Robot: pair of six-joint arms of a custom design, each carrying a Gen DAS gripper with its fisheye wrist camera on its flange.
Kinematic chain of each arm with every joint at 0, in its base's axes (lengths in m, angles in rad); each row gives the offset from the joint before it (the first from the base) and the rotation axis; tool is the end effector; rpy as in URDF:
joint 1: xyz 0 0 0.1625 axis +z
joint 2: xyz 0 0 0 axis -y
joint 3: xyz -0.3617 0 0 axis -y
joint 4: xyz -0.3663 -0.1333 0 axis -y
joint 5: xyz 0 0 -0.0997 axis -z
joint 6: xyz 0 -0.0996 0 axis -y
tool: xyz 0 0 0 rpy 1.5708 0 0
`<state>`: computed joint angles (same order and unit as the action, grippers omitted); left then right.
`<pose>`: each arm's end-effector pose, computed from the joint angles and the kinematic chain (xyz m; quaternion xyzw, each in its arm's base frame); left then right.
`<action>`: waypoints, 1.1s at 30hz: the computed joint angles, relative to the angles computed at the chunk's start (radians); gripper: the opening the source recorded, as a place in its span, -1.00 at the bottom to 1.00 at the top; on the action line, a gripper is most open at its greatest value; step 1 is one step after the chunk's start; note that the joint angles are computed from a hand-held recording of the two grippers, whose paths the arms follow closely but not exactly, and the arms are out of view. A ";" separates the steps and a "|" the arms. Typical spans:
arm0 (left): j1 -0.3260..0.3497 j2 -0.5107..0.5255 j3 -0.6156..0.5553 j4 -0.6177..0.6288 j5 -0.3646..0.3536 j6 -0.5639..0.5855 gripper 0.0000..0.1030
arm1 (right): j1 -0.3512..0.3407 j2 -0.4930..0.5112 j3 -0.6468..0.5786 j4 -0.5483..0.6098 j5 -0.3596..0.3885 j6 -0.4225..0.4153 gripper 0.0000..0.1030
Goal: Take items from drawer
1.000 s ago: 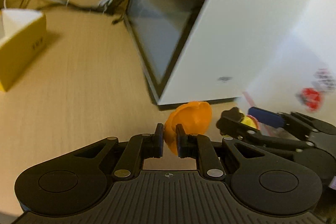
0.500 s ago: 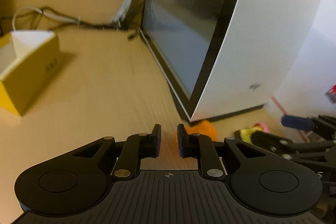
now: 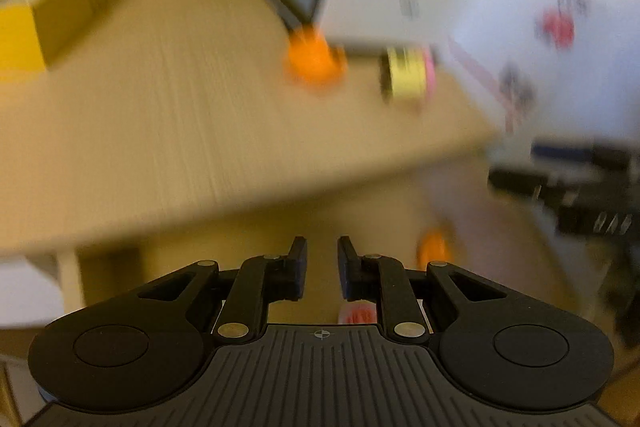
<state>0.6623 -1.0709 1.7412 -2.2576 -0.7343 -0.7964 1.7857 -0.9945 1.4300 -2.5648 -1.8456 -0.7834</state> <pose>-0.3151 -0.5085 0.1873 0.0478 0.9125 -0.3107 0.2616 0.2455 -0.6266 0.2828 0.4227 -0.8541 0.2252 0.2029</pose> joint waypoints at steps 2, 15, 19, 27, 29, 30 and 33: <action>0.018 0.001 0.012 0.018 -0.085 0.054 -0.65 | -0.005 -0.030 0.043 0.013 -0.018 -0.023 0.62; 0.089 0.023 -0.091 0.355 -0.340 -0.261 -0.65 | -0.040 -0.116 0.137 0.159 -0.107 0.027 0.61; 0.109 0.079 -0.128 0.388 -0.358 -0.255 -0.31 | -0.039 -0.100 0.099 0.274 -0.119 0.095 0.61; 0.090 0.070 -0.078 0.320 -0.277 -0.248 -0.38 | -0.020 -0.023 0.097 0.135 -0.228 0.043 0.61; 0.079 0.042 -0.052 0.306 -0.256 -0.267 -0.38 | -0.014 0.019 0.098 0.062 -0.261 0.001 0.57; 0.072 0.028 -0.036 0.291 -0.248 -0.274 -0.38 | -0.011 0.040 0.093 0.036 -0.276 -0.016 0.52; 0.054 -0.021 0.012 0.240 -0.229 -0.294 -0.38 | -0.006 0.113 0.062 -0.001 -0.334 -0.033 0.26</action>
<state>0.7161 -1.0922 1.7534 -2.0178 -0.9633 -1.0907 1.7798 -0.8814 1.4917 -2.5659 -2.1797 -0.8163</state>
